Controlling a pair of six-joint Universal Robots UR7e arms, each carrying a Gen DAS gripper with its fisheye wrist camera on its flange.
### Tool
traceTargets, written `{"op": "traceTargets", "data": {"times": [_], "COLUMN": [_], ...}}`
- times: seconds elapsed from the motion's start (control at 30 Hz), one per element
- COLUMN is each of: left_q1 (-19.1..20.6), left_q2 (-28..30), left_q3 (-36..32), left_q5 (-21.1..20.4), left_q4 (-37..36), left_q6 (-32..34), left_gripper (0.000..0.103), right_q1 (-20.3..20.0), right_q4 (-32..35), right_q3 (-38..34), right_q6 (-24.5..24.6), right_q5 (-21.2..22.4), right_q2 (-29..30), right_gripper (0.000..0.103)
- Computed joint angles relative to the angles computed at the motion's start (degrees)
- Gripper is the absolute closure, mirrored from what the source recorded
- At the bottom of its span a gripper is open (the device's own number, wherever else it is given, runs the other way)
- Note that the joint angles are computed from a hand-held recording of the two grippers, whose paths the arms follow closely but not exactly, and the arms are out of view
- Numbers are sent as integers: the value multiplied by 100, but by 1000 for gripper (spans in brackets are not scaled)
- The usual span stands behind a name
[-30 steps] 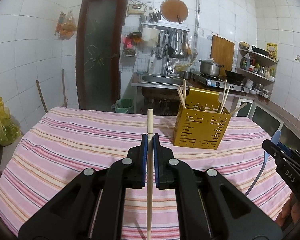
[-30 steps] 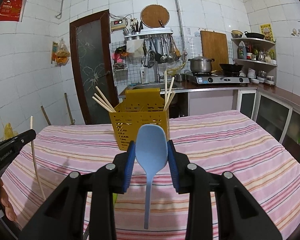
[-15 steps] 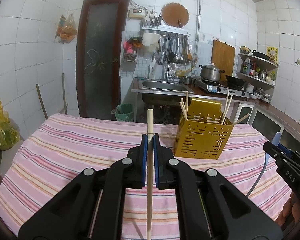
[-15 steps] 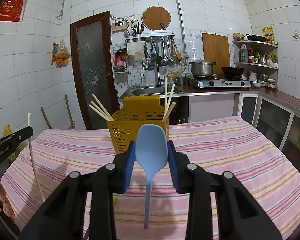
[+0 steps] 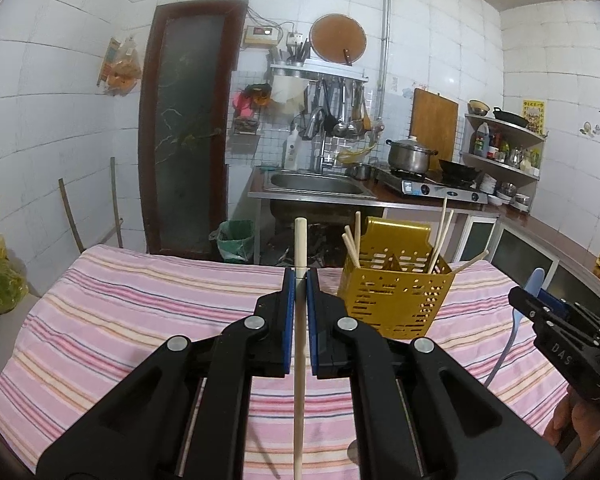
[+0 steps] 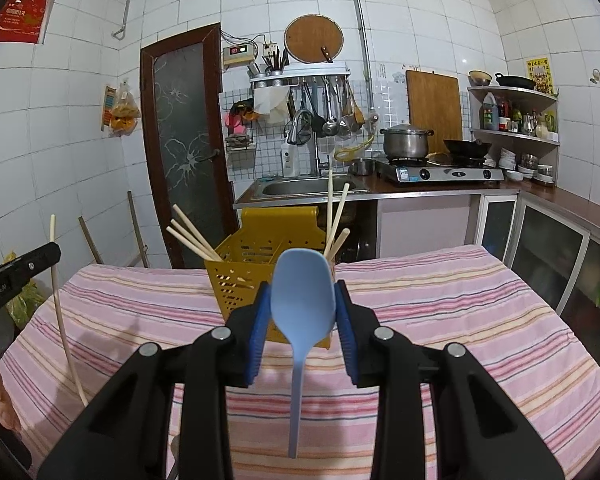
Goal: Organize utensils
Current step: 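Lift the chopstick and blue spatula up toward the yellow holder, then lower the chopstick and spatula into the yellow holder and open both tools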
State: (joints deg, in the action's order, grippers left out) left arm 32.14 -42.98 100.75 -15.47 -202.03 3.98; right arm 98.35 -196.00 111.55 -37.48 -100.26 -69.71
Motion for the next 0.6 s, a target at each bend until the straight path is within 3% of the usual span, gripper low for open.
{"op": "traceTargets", "data": {"times": [0.3,0.6], "left_q1": [127,207], "left_q2": [229,670], "left_q3": [-539,-1785], "left_q5": [-265,-1005], "left_q4": [-405,-602], "left_q6": [708,1707], "left_gripper": [99,99], "right_q1": [18,268], "right_q4": [132,360], "right_q3": [-327,-1264], "right_q6": [-34,-127], "right_q5": [53,76], "right_q2": [105,441], "right_gripper": [71,71]}}
